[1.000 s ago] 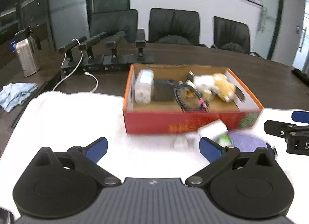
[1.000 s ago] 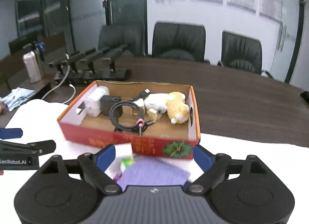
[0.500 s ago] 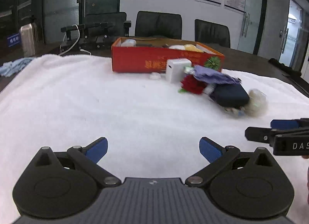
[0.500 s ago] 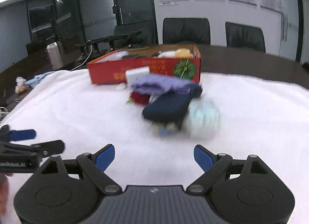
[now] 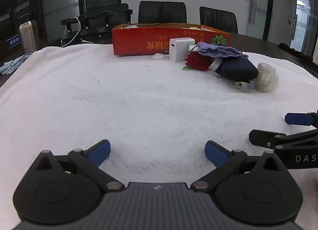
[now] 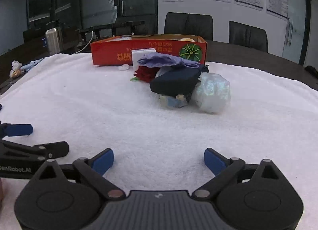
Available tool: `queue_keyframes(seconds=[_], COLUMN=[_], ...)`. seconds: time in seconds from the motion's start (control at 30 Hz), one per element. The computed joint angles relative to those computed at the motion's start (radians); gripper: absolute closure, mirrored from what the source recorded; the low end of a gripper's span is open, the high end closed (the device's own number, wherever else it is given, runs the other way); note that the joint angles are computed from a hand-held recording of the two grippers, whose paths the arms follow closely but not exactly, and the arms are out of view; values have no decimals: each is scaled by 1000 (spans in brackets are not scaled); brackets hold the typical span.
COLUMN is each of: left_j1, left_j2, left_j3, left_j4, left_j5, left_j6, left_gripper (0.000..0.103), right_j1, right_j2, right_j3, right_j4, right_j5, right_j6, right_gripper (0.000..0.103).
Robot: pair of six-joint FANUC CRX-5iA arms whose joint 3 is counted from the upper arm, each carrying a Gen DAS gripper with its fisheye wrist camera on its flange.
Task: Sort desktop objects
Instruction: 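Withdraw both tools from the box back over the towel, then grasp the purple cloth pouch with left tool while right tool grasps the iridescent clear bag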
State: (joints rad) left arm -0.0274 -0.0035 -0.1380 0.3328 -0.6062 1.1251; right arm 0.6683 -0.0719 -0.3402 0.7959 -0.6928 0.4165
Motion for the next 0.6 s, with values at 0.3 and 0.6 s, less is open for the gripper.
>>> queue_keyframes(seconds=[0.3,0.6], left_j1=[7,35], left_j2=[-7,91], left_j3=[-15,126], left_j4=[50,445], left_j5=[2,-76], left_j6=[-37,-511], left_gripper=[0,0], right_j1=[0,-108], right_j2=[-1,-43], right_j3=[-9,-5], right_j4=[25,95], right_j5=[3,8], right_j6=[-29,134], right_gripper=[2,5])
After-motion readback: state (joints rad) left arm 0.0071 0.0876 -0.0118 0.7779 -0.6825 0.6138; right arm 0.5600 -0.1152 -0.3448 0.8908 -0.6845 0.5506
